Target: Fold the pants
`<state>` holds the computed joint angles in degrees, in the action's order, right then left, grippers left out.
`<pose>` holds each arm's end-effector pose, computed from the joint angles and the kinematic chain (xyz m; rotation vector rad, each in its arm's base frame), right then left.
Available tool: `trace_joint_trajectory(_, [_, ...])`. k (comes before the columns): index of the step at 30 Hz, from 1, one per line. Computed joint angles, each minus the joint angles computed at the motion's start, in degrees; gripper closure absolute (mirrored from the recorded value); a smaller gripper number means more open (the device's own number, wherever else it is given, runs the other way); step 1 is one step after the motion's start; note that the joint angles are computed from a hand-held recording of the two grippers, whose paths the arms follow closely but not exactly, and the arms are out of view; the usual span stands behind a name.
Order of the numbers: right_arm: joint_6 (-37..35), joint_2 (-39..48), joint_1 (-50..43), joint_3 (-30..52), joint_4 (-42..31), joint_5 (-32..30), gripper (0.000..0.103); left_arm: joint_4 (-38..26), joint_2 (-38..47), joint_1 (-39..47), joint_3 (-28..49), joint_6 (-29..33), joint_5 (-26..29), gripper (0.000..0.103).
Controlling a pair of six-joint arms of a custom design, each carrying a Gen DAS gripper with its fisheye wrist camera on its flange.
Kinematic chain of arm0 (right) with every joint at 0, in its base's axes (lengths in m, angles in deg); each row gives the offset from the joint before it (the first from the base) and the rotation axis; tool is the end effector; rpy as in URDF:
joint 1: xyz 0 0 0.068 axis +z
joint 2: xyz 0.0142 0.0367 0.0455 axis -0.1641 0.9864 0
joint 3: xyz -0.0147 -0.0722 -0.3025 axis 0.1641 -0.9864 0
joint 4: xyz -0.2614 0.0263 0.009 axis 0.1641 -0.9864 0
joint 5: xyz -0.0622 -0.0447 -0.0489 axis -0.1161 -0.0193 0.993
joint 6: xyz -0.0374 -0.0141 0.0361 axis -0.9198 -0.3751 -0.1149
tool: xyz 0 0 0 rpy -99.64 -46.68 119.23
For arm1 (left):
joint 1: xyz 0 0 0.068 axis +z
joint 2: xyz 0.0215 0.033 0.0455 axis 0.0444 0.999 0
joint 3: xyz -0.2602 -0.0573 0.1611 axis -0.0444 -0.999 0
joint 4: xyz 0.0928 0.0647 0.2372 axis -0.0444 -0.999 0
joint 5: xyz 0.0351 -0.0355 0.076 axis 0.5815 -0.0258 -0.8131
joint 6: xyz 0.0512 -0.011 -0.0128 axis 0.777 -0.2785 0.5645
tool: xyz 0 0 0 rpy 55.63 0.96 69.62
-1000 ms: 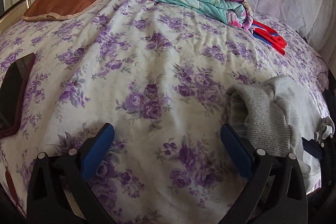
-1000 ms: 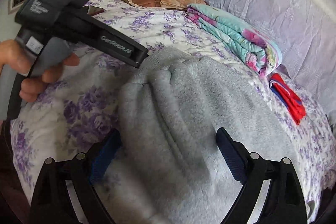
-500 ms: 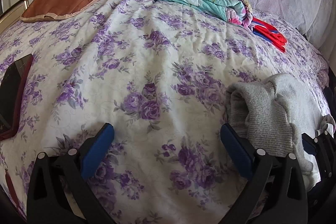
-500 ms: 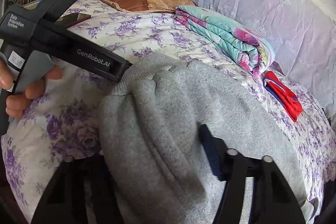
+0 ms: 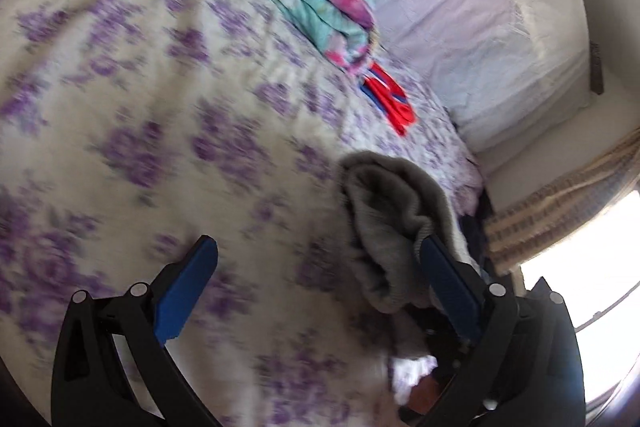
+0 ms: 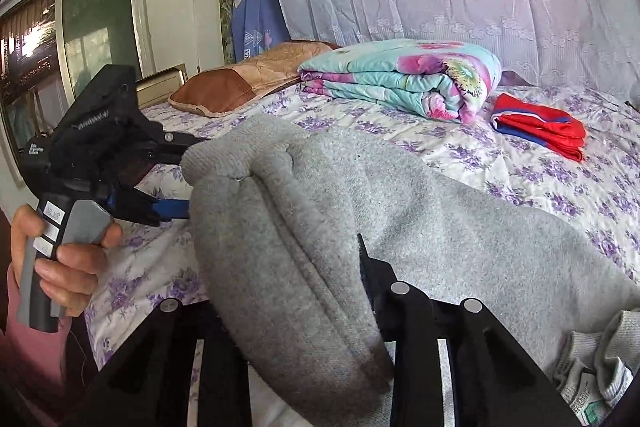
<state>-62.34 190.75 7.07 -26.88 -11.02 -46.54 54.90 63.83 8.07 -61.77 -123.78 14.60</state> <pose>0.3536 0.1255 0.1748 -0.9937 1.9967 0.6349 0.2781 0.0097 0.1439 -0.6809 2.1447 -0.9274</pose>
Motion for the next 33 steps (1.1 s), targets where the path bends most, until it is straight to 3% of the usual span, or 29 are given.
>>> trace_joint_trajectory(6, [0.13,-0.08,-1.02,-1.27,2.56,-0.71,0.074,9.04,4.64,-0.16,0.80,-8.18,8.73,0.005])
trace_joint_trajectory(10, [0.46,-0.06,-1.46,-1.85,3.91,-1.33,0.074,8.71,3.89,-0.77,0.98,-9.11,9.19,0.005])
trace_joint_trajectory(19, [0.42,-0.57,-0.97,-3.84,6.67,-0.42,0.074,14.60,4.55,-1.00,-0.46,-10.32,11.30,0.005])
trace_joint_trajectory(21, [0.34,-0.66,-0.81,-4.25,7.16,-0.13,0.074,17.77,8.48,-0.69,1.05,-12.85,14.37,0.005])
trace_joint_trajectory(24, [0.13,-1.16,-0.68,-5.04,7.94,0.59,0.074,27.33,15.75,-0.34,3.17,-21.49,21.80,0.005])
trace_joint_trajectory(29, [0.52,-1.23,-1.17,-5.46,8.54,-0.11,0.074,20.49,9.39,-0.75,1.64,-16.08,18.57,0.005])
trace_joint_trajectory(33, [0.14,-1.18,-0.97,-5.47,8.38,0.02,0.074,23.19,6.92,-0.44,-0.58,-15.86,18.95,0.005])
